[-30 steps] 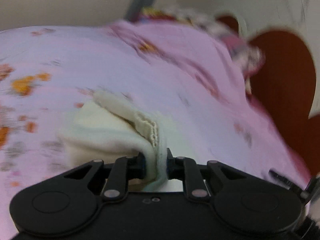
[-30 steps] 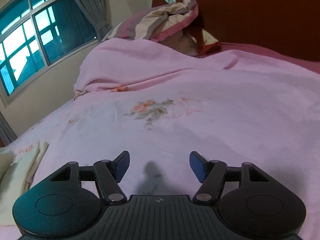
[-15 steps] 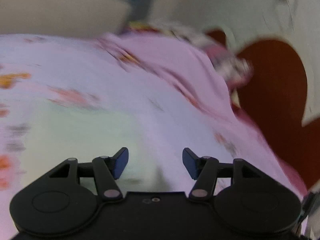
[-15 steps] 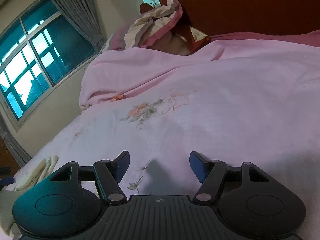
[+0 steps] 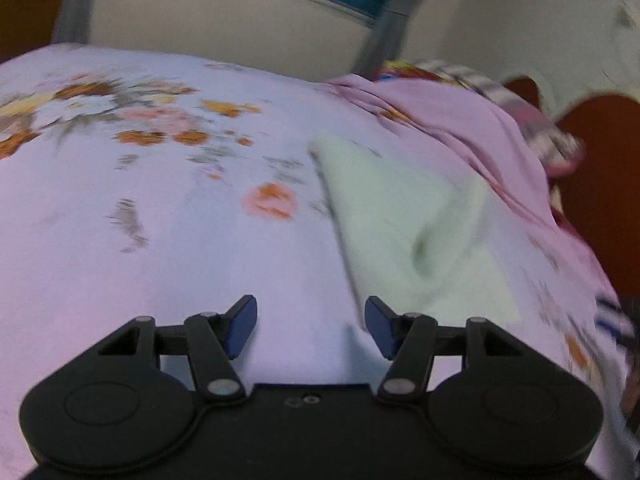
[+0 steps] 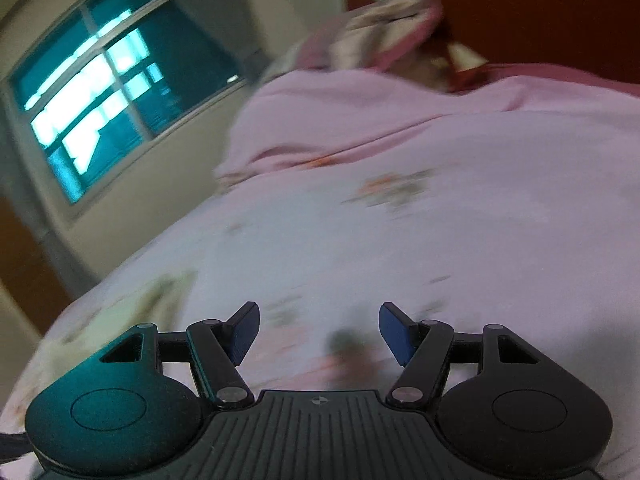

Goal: Fold small clothes

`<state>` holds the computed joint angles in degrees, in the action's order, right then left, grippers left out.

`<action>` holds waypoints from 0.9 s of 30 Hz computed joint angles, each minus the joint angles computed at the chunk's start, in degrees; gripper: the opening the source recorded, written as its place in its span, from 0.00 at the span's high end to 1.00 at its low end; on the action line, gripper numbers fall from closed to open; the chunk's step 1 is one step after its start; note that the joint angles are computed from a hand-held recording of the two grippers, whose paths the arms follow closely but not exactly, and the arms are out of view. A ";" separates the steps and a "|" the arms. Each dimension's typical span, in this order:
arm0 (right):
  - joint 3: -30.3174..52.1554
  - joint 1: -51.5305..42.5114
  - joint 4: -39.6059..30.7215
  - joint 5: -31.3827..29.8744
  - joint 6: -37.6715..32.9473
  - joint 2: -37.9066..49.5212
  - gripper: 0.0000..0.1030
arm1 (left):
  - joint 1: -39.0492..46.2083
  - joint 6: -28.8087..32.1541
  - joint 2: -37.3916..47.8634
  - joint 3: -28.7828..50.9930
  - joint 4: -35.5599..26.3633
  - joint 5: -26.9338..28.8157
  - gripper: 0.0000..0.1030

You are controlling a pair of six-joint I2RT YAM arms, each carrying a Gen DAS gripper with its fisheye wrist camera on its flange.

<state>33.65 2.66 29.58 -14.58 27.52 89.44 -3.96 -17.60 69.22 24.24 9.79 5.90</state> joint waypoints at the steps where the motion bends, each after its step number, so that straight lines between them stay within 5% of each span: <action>1: 1.00 2.78 -1.43 0.89 0.80 -0.46 0.36 | -2.34 0.62 0.53 0.37 0.37 -1.55 0.43; 6: 11.92 18.12 -9.72 4.64 4.96 2.40 0.36 | -8.88 2.99 7.86 2.62 6.02 -8.46 0.43; 20: 57.24 38.78 -42.54 19.03 7.05 26.89 0.36 | -8.27 0.62 10.27 -2.39 15.08 -7.72 0.42; 27: 56.07 36.74 -43.02 21.66 9.66 28.01 0.36 | -8.71 -1.53 9.82 -2.91 15.44 -9.70 0.42</action>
